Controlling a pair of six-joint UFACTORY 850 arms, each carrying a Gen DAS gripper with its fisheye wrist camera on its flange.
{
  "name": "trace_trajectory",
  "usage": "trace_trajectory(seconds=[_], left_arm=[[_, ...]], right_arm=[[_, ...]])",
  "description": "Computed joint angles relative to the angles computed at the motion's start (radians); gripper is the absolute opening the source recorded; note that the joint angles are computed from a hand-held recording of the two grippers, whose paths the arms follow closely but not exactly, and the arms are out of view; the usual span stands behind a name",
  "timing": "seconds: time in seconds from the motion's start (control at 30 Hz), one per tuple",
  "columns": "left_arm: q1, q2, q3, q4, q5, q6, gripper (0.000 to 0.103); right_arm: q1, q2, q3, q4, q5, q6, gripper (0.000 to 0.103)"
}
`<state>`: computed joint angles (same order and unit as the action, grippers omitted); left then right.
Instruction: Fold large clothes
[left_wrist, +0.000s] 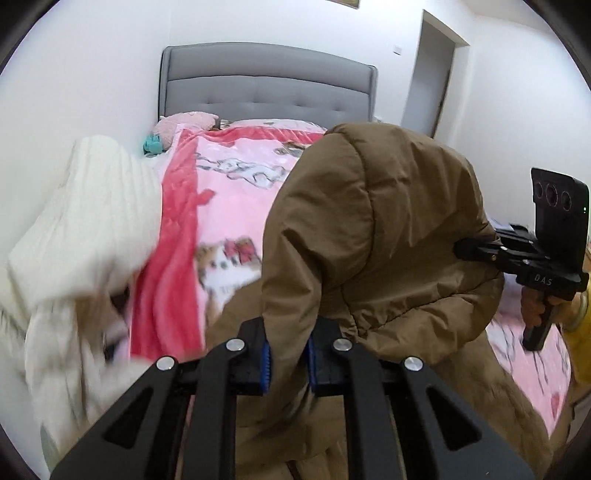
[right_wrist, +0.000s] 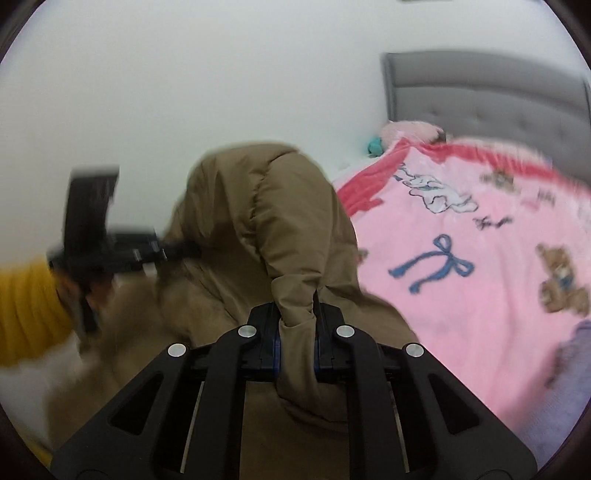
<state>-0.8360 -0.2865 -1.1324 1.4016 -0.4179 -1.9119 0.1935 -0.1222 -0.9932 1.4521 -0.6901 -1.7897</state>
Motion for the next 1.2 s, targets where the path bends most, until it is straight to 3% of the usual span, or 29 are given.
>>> trace_trajectory(seconds=[0.17, 0.27, 0.33, 0.47, 0.53, 0.6, 0.7, 0.73, 0.77, 0.83, 0.93, 1.03, 1.07, 1.13, 1.2], left_arm=[[-0.147, 0.008, 0.085, -0.015, -0.121, -0.041, 0.014], [-0.203, -0.004, 0.114, -0.032, -0.128, -0.116, 0.014], [-0.237, -0.025, 0.117, -0.067, -0.163, -0.078, 0.014], [-0.258, -0.104, 0.088, -0.132, -0.208, -0.031, 0.019], [-0.256, -0.124, 0.083, -0.131, -0.218, -0.04, 0.02], [-0.242, -0.114, 0.096, -0.11, -0.196, -0.084, 0.021], [-0.243, -0.08, 0.117, -0.131, -0.183, -0.07, 0.024], [-0.251, -0.072, 0.117, -0.153, -0.196, -0.049, 0.026], [-0.262, -0.06, 0.117, -0.177, -0.209, -0.026, 0.026], [-0.283, -0.019, 0.133, -0.205, -0.232, -0.001, 0.027], [-0.318, 0.059, 0.159, -0.189, -0.287, -0.039, 0.029], [-0.323, 0.098, 0.145, -0.107, -0.332, -0.112, 0.047], [-0.322, 0.098, 0.132, -0.092, -0.333, -0.118, 0.049], [-0.277, 0.082, 0.088, -0.105, -0.258, -0.036, 0.056], [-0.238, 0.054, 0.045, -0.188, -0.185, 0.091, 0.057]], right_arm=[[0.016, 0.148, 0.206, -0.01, 0.092, -0.051, 0.011], [-0.004, 0.184, 0.288, -0.021, 0.082, 0.029, 0.011], [-0.006, 0.199, 0.335, 0.002, 0.113, 0.04, 0.011], [0.075, 0.209, 0.396, 0.088, 0.296, -0.026, 0.013], [0.11, 0.201, 0.402, 0.167, 0.354, -0.077, 0.014], [0.12, 0.195, 0.394, 0.14, 0.373, -0.027, 0.015], [0.106, 0.199, 0.368, -0.036, 0.349, 0.168, 0.02], [0.094, 0.214, 0.364, -0.1, 0.326, 0.235, 0.028], [0.079, 0.232, 0.363, -0.132, 0.302, 0.27, 0.044], [0.043, 0.284, 0.378, -0.118, 0.243, 0.252, 0.056], [-0.003, 0.361, 0.381, -0.131, 0.169, 0.27, 0.053], [-0.017, 0.358, 0.333, -0.099, 0.105, 0.262, 0.044], [-0.018, 0.338, 0.307, -0.075, 0.073, 0.245, 0.045], [-0.004, 0.294, 0.257, -0.099, 0.024, 0.243, 0.047], [0.024, 0.275, 0.229, -0.172, 0.043, 0.242, 0.057]])
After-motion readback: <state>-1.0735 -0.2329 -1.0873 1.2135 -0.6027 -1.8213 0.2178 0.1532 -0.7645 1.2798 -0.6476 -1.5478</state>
